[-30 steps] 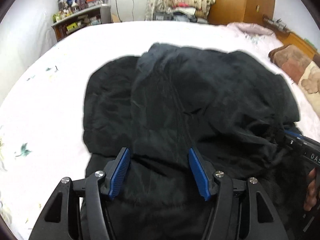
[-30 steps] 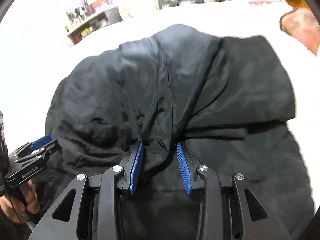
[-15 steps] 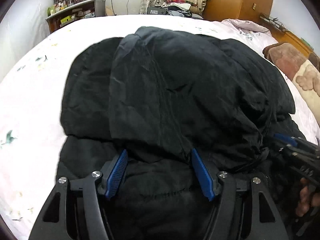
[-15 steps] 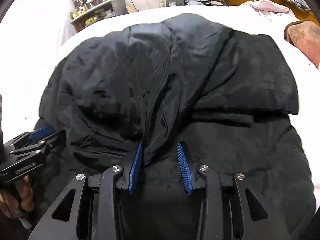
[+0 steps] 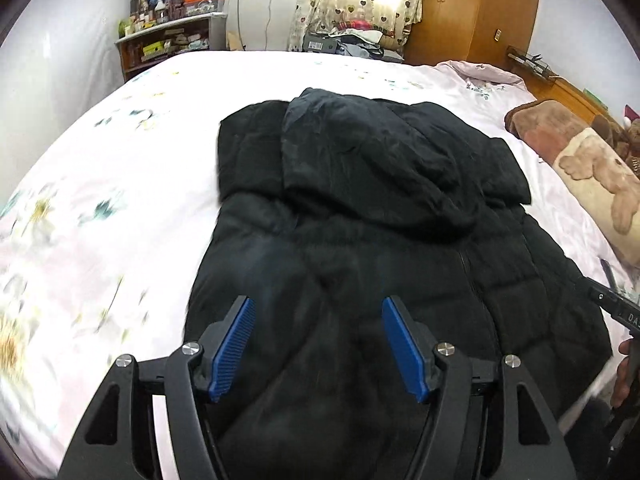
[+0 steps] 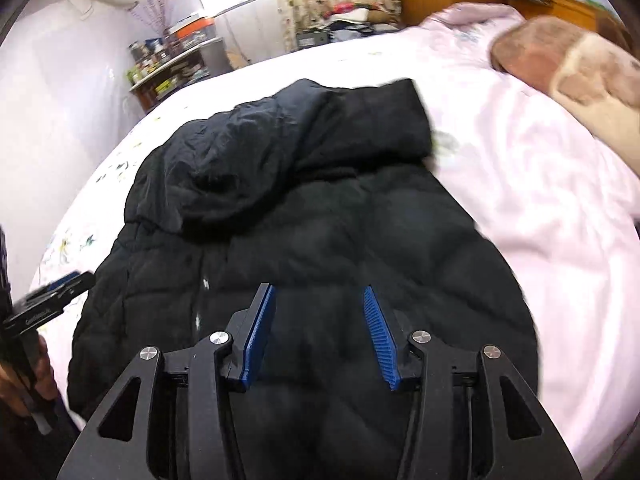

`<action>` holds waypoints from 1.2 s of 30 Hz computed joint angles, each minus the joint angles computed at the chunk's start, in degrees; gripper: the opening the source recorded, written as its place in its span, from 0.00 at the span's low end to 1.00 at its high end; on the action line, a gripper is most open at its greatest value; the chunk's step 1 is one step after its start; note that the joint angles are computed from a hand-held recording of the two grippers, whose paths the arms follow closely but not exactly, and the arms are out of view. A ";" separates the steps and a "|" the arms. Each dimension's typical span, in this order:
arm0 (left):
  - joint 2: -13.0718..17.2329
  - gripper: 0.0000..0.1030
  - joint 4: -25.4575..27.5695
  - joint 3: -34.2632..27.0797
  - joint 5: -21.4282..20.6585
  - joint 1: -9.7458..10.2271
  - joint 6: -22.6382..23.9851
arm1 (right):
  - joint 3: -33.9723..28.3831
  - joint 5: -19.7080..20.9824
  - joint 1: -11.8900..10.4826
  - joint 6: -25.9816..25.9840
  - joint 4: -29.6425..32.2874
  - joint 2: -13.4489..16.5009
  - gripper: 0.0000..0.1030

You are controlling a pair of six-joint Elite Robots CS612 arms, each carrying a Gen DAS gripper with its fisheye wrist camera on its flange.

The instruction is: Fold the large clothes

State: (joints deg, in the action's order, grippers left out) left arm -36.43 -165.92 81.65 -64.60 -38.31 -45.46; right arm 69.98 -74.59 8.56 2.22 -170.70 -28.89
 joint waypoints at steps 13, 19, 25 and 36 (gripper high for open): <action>-3.31 0.68 1.52 8.84 0.22 -0.82 -9.37 | 7.25 -4.37 -2.47 4.09 -4.84 -3.02 0.59; -1.87 0.72 0.23 8.51 -4.90 -0.13 -10.35 | 5.59 -4.41 -3.90 6.76 -1.33 -1.96 0.60; -0.04 0.86 -0.57 6.97 -8.78 -0.27 -11.10 | 1.73 1.29 -5.07 7.84 8.37 0.19 0.60; -2.03 0.21 5.86 5.56 -4.01 -2.04 -3.58 | 3.47 6.95 -5.13 6.16 12.09 -1.51 0.16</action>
State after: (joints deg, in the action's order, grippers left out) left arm -38.46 -160.06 87.21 -68.61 -40.35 -49.04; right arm 73.45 -67.64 3.43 8.38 -158.61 -30.39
